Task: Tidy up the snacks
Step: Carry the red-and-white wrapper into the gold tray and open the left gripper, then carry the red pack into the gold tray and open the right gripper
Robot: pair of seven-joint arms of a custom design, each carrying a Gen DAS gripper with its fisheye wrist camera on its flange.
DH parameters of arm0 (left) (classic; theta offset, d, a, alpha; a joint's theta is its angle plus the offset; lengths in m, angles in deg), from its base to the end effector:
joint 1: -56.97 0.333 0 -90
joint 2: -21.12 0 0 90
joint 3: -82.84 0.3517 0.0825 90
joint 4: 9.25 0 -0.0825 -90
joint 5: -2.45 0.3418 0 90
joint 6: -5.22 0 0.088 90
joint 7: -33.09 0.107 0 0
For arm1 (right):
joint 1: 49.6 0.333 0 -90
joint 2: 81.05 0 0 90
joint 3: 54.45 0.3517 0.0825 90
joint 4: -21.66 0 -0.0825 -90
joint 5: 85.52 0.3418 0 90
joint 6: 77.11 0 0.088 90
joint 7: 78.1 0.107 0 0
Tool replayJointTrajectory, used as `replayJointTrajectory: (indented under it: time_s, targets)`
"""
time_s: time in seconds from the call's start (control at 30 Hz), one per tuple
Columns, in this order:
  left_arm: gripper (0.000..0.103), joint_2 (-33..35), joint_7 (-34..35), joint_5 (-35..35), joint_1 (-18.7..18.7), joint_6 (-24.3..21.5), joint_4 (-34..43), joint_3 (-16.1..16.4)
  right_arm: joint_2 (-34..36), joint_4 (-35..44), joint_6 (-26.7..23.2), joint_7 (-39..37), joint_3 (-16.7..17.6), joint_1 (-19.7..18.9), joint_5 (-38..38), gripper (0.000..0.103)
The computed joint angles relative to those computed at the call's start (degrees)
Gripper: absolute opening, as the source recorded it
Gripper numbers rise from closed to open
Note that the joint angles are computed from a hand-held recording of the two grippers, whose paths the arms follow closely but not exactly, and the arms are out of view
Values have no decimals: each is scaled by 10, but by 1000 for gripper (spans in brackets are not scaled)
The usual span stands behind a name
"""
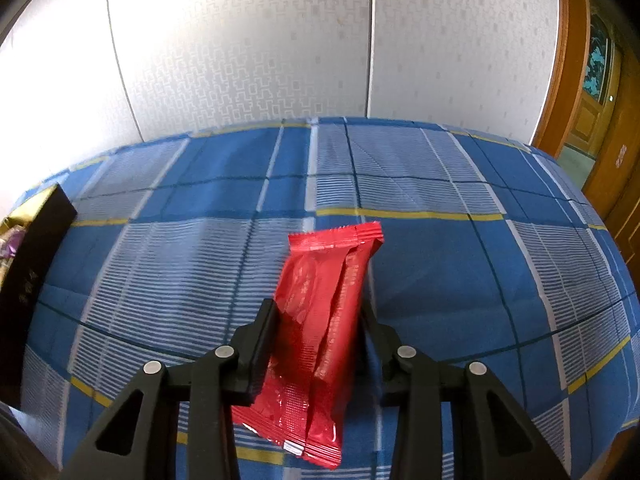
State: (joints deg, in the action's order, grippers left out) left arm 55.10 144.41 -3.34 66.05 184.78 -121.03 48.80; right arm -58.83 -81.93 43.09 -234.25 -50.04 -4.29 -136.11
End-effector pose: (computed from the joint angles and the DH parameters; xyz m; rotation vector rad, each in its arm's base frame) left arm 0.6232 -0.2120 0.3533 -1.3853 2.3655 -1.0032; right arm 0.4346 0.4470 0.3930 -1.2142 2.3655 -0.8542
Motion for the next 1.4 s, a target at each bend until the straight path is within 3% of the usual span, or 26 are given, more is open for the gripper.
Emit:
replayJointTrajectory:
  time_s: [0.07,0.17,0.23,0.33,0.37,0.47,0.5,0.53,0.6,0.73,0.8,0.9,1.03,1.07,1.17,1.27,1.4]
  targets:
    - [32,4,4,-2,17,4,2,-19,-1,2,9,5,-2,5,-23,28]
    - [48,-1,-6,-1,11,15,1,-9,4,17,20,0,-4,14,-66,18]
    - [55,-4,-14,-2,17,17,1,-16,18,41,13,-37,0,13,-55,17]
    - [66,-18,-31,3,-3,27,-1,8,25,53,-2,-50,-6,22,-55,17]
    - [69,-20,-30,7,5,31,-3,-1,21,49,3,-48,-8,22,-55,20]
    - [84,-24,-31,19,19,38,-2,-19,19,46,-9,-47,-9,22,-44,44]
    - [90,-28,-34,24,14,42,0,-13,22,51,-19,-51,-7,22,-34,51]
    - [94,-30,-38,29,8,45,1,-6,25,54,-26,-53,-7,22,-25,52]
    - [95,-32,-43,41,-9,46,11,13,26,48,-8,-61,-6,15,-21,52]
    - [99,-36,-59,58,-64,50,29,79,44,72,-35,-101,-10,17,7,53]
    - [101,-35,-65,65,-79,61,30,98,44,70,-29,-107,-12,16,7,55]
    - [102,-27,-75,76,-53,74,23,76,47,74,-45,-111,-16,20,14,55]
    - [102,-18,-93,76,-9,61,26,34,23,35,-8,-78,-15,7,19,55]
    - [103,-19,-99,74,-12,64,26,39,20,28,1,-79,-13,1,25,55]
    - [103,-28,-131,64,-52,65,31,93,8,2,34,-59,-13,-7,21,57]
    - [103,-30,-160,53,-68,57,39,120,6,-1,39,-56,-10,-6,11,43]
    - [103,-35,-196,44,-108,49,45,176,6,0,72,-45,-8,-8,5,40]
